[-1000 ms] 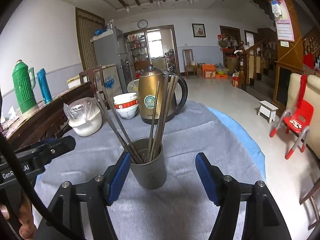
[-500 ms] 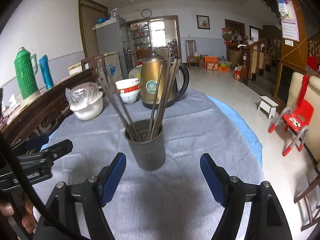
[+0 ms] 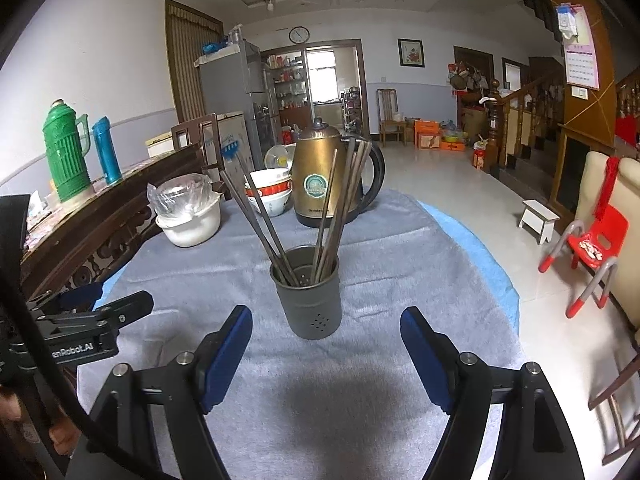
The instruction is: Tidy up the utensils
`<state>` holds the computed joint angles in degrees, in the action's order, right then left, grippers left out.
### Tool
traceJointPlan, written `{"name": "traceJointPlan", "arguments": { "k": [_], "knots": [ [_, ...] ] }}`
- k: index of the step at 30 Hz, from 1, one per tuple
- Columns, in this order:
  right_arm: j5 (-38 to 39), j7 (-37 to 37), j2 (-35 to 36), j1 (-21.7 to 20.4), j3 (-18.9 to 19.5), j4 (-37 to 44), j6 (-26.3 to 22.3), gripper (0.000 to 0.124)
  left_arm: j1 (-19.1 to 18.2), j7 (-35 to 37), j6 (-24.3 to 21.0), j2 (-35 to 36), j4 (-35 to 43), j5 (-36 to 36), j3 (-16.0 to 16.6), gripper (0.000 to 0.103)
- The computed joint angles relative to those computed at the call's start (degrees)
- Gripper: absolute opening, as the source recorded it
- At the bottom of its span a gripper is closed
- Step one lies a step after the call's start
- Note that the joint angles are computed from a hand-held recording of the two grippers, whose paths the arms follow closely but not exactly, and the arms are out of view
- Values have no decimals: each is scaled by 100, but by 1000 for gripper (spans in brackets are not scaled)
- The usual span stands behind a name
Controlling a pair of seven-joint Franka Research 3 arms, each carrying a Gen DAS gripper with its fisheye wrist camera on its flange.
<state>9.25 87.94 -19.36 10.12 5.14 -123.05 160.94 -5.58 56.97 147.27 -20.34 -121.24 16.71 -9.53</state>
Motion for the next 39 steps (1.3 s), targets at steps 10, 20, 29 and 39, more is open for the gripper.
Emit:
{"name": "traceJointPlan", "arguments": {
  "k": [10, 20, 29, 39],
  "knots": [
    [-143, 303, -308, -89, 121, -58, -158, 79, -104, 117, 94, -263, -43, -315, 74, 102],
    [-344, 568, -539, -188, 269, -212, -62, 79, 7, -120, 239, -512, -148, 113, -81, 102],
    [-388, 599, -520, -172, 253, -188, -47, 79, -36, -2, 188, -503, -62, 269, -160, 102],
    [-445, 622, -484, -199, 259, -163, -46, 79, -89, 12, 83, -478, -38, 276, -153, 102]
  ]
}}
